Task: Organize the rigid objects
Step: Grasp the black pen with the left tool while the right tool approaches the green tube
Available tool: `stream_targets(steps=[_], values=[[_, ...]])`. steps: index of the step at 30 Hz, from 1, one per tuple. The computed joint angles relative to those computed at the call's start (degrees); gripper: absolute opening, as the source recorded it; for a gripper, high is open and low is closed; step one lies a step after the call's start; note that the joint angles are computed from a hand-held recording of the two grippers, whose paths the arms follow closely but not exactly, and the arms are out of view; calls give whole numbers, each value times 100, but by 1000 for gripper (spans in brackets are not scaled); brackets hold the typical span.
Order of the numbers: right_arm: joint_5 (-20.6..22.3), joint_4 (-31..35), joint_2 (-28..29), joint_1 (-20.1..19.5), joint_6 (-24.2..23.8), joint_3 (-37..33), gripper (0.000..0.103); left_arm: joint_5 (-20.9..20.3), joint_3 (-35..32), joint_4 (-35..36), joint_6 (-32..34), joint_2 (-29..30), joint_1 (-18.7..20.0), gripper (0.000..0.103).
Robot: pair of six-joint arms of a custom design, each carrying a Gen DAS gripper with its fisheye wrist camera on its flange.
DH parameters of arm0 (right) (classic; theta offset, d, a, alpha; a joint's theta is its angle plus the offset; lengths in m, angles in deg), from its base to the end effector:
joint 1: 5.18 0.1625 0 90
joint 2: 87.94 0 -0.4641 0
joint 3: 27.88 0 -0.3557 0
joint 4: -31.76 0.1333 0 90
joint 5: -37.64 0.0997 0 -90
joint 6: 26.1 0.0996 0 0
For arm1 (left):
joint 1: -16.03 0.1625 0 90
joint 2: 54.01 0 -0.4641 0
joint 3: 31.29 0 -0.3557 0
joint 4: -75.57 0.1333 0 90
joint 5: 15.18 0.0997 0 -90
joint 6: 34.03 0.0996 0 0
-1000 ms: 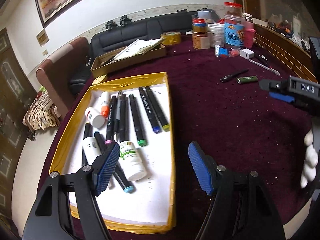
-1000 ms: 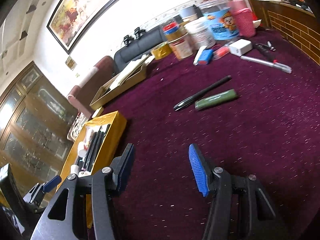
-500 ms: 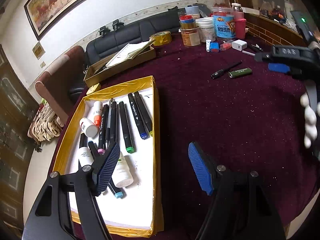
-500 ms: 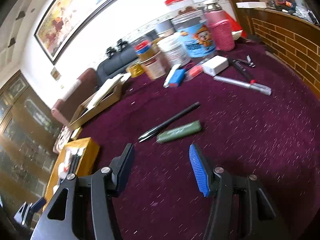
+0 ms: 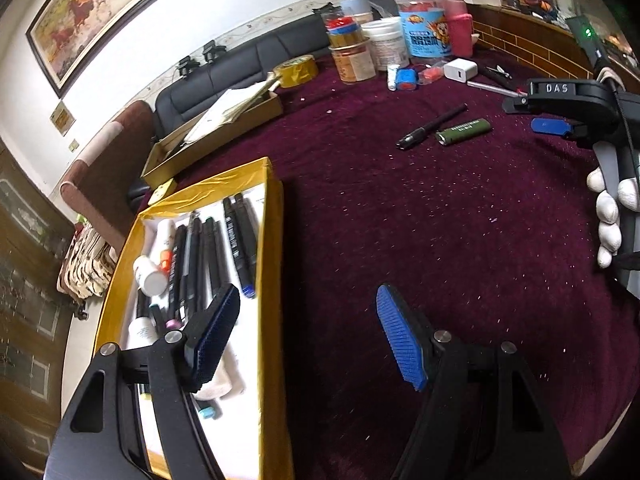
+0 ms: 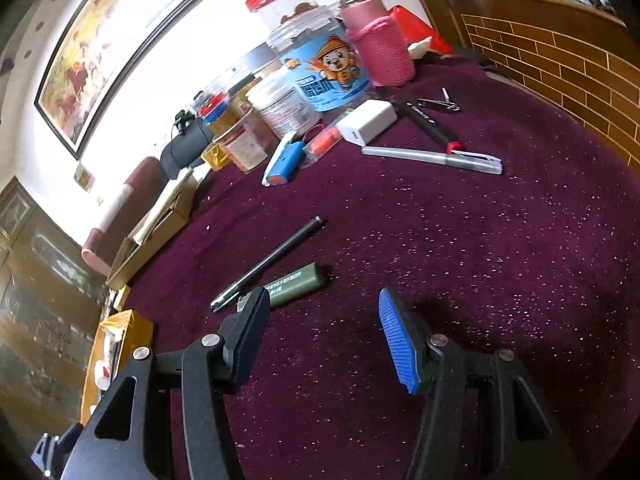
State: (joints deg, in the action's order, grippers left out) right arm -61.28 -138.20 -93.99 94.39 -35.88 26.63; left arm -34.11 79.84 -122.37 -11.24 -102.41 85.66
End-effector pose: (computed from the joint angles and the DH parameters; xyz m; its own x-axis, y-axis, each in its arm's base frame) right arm 0.2548 -0.8026 -0.0866 -0.9492 -0.2259 0.2190 -0.3075 0.8142 -0.4924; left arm 0.0169 -0.6082 0.2414 -0.4008 -0.2203 -0.8893 0.4344 0.8089 -0.3962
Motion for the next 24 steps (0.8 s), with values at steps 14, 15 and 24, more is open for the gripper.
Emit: stream_targets(steps=[14,15,24], values=[[233,126,-165,-220,738,147,57,-2169,-2638,1922,623,767,575,70],[251,217,-157,-234,790,105,57,-2306,-2983,2173,679,924,641,70],[205,526,-63,-213,649,-164,58,-2208,-5247,3461,1142,2220,888,72]])
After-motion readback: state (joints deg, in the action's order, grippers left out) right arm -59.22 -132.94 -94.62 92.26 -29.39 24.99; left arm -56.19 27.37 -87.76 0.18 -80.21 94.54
